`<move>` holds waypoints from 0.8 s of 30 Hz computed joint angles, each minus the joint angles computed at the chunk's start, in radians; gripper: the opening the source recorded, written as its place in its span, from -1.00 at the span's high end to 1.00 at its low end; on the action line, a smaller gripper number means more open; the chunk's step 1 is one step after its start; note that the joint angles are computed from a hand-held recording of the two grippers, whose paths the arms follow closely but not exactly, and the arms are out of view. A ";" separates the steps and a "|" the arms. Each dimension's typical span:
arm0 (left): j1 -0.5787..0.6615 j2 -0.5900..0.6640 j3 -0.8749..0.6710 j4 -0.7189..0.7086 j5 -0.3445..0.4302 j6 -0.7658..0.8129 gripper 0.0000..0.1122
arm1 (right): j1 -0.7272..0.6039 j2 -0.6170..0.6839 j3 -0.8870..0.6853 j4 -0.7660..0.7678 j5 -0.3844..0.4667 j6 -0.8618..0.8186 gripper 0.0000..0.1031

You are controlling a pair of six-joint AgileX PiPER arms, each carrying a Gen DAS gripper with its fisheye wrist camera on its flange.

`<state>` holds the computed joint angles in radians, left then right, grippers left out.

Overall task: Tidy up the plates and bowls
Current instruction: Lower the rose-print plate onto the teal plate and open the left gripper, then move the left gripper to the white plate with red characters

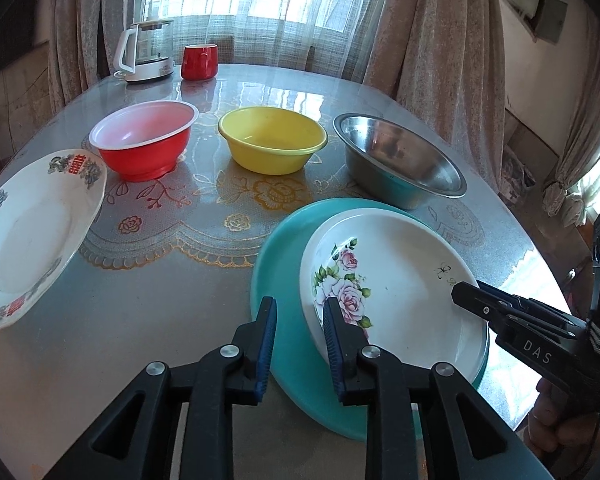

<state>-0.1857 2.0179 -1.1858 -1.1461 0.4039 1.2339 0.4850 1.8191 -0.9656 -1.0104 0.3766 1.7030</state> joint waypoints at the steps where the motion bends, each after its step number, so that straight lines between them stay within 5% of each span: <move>1: 0.001 -0.005 0.007 -0.009 -0.003 0.009 0.51 | 0.005 -0.005 0.003 -0.021 0.011 0.020 0.51; 15: 0.109 -0.043 0.069 -0.096 -0.006 0.087 0.49 | 0.025 -0.024 -0.038 -0.050 0.028 0.001 0.43; 24: 0.166 -0.049 0.089 -0.131 0.003 0.121 0.49 | 0.044 0.030 -0.141 0.103 -0.036 -0.215 0.29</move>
<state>-0.0202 1.9685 -1.0965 -1.2773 0.4074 1.3553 0.5288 1.8496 -1.1066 -0.9069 0.3402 1.4881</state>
